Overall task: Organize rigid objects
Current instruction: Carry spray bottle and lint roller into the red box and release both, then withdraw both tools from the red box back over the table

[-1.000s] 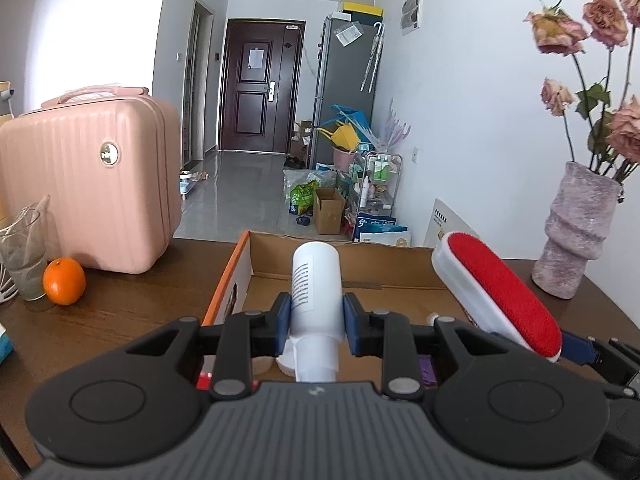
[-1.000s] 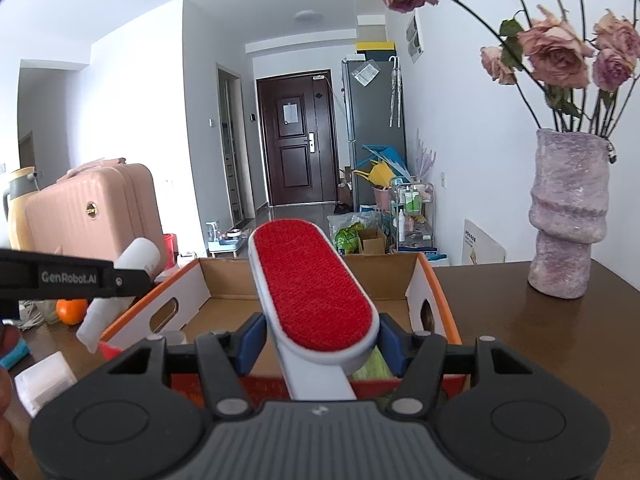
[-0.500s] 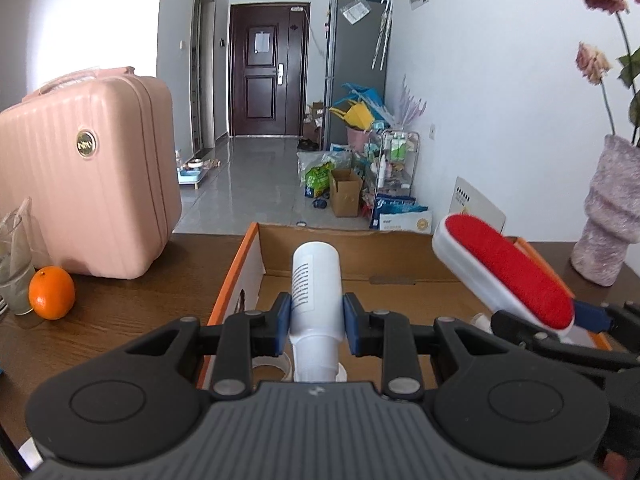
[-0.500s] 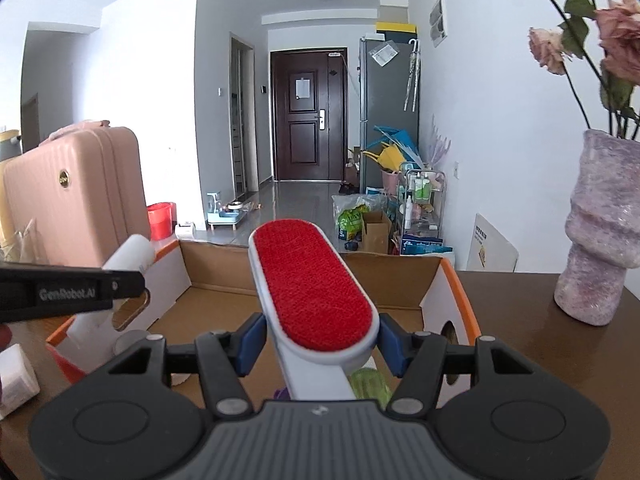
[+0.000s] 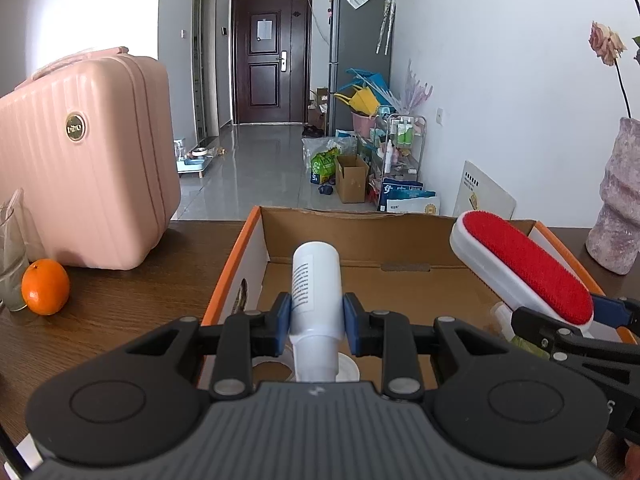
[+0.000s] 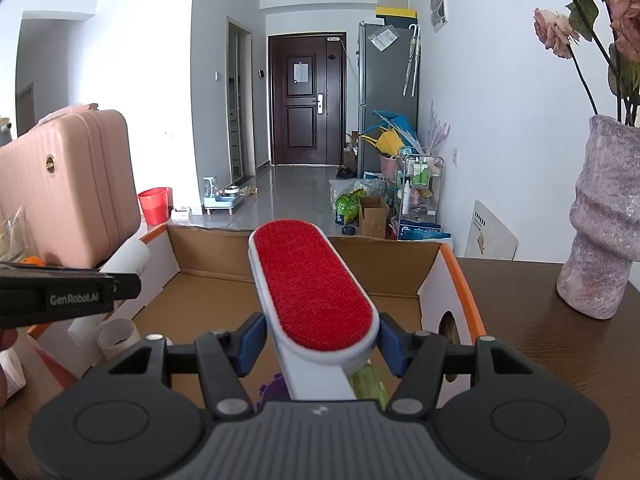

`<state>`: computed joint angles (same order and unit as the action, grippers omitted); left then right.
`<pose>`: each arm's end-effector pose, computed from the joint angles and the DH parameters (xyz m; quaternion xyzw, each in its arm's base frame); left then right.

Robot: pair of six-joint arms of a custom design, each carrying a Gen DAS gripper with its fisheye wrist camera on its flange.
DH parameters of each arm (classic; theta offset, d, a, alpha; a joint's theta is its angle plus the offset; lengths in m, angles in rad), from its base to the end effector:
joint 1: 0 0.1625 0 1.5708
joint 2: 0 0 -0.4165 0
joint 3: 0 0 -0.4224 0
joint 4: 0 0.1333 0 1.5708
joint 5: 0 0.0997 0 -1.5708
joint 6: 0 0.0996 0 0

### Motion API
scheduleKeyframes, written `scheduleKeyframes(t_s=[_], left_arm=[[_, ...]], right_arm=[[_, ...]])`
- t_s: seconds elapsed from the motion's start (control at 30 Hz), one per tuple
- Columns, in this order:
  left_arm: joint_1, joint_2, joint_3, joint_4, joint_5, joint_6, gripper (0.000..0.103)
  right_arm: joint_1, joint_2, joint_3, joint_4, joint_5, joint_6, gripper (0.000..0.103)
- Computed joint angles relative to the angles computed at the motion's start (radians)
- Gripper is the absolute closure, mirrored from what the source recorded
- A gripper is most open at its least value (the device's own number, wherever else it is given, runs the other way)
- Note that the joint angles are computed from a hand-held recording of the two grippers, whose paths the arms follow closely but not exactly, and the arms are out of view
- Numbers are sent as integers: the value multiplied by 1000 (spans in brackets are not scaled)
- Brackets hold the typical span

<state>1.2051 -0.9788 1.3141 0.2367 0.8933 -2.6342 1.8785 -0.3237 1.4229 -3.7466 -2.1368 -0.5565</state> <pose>-0.0470 -0.6701 0.2433 0.2059 0.8176 -0.4299 0.3230 0.2906 -0.6506 -0.0334 0.2153 -0.8086 0.4587 0.2990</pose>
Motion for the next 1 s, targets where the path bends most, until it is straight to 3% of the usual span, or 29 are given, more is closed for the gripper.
scheduleKeyframes(t_s=[0.2,0.3,0.4,0.47,0.5,0.73,0.83,0.9,1.0], left_arm=[[1,11,-19,28,3,-2,74],[3,10,-18,19,0,5,69],[1,2,-5,3,-5,7,50],[-2,-9,12,-25,-9,18,33],[-4,-16,22,-41,-11,24,30],[-13,-46,67,-113,-31,38,4],[-15,-52,71,-119,-36,35,1],[-15,-51,70,-125,-44,33,0],[-15,-52,69,-127,-45,34,0]], right_arm=[[3,6,-13,9,-12,3,44],[3,4,-15,19,-15,11,43],[7,9,-19,-3,-23,-4,41],[8,8,-13,-25,-17,-12,30],[9,10,-15,-41,-18,-17,24],[9,11,-12,-62,-22,-14,11],[8,8,-5,-63,-18,-9,8],[9,9,-4,-69,-21,-10,1],[11,13,-6,-79,-25,-13,0]])
